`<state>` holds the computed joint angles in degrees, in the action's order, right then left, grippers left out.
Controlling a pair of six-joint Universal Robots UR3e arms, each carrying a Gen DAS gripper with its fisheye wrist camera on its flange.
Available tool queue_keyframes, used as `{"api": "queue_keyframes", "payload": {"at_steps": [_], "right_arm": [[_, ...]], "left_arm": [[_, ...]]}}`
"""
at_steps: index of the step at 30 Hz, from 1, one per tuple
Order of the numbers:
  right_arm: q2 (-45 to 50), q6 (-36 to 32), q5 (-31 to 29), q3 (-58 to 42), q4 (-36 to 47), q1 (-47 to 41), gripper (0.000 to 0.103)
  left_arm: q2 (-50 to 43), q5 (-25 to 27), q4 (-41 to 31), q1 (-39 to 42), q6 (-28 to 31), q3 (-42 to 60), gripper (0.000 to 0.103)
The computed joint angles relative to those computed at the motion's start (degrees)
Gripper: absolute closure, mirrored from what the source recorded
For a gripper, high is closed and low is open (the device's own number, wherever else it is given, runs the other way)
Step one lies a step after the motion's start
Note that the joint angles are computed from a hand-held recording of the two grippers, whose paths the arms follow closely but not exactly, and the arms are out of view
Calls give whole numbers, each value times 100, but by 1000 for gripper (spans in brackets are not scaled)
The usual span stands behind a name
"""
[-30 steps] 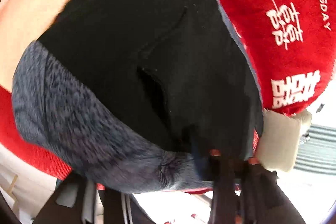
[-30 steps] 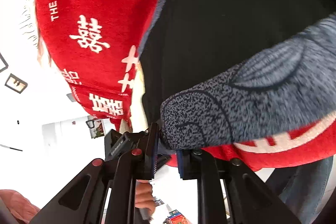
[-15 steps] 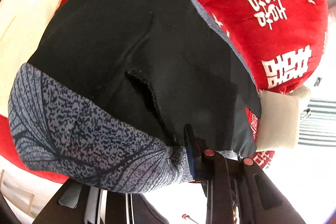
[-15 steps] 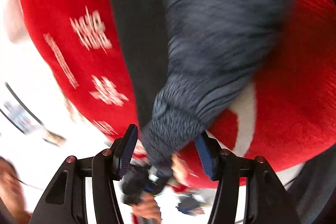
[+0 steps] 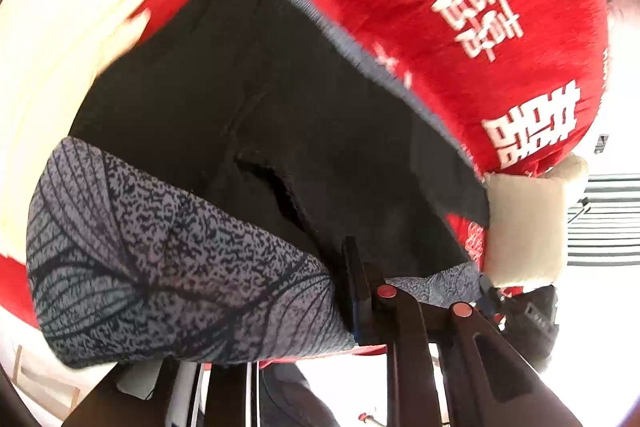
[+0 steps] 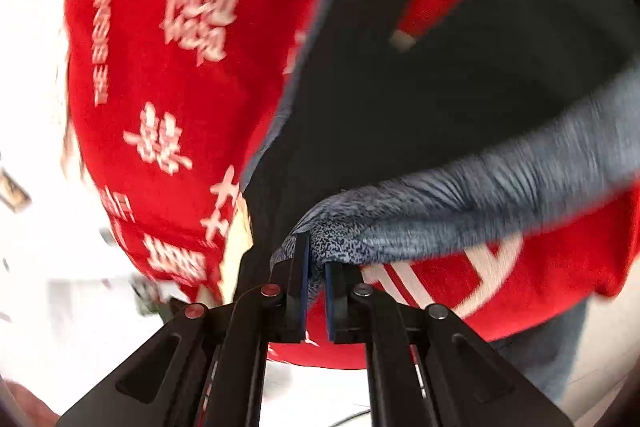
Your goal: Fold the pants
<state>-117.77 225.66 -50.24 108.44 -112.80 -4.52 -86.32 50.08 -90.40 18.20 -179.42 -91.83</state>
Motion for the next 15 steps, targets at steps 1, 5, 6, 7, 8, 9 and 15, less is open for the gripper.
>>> {"api": "queue_keyframes", "payload": {"at_steps": [1, 5, 6, 7, 8, 9, 15], "right_arm": [[433, -345, 93, -562, 325, -101, 96], [1948, -1421, 266, -2180, 1194, -382, 96], [2475, -1659, 313, -2705, 1405, -426, 96], [2793, -1819, 340, -3095, 1631, -444, 96], [3260, -2002, 298, -3677, 2029, -405, 96], [3860, -2079, 233, -4277, 2222, -343, 96], [6896, -2776, 53, -7758, 3539, -17, 96]], "left_arm": [[-171, -25, 92, -69, -123, 223, 81], [-1264, 56, 629, -441, -703, 1466, 81], [-1654, 152, 752, -565, -838, 1923, 81], [-1926, 214, 817, -617, -894, 2231, 81], [-2315, 339, 929, -707, -1017, 2646, 81], [-2631, 418, 999, -774, -1124, 2980, 81], [-4824, 1147, 761, -1119, -1549, 5483, 77]]}}
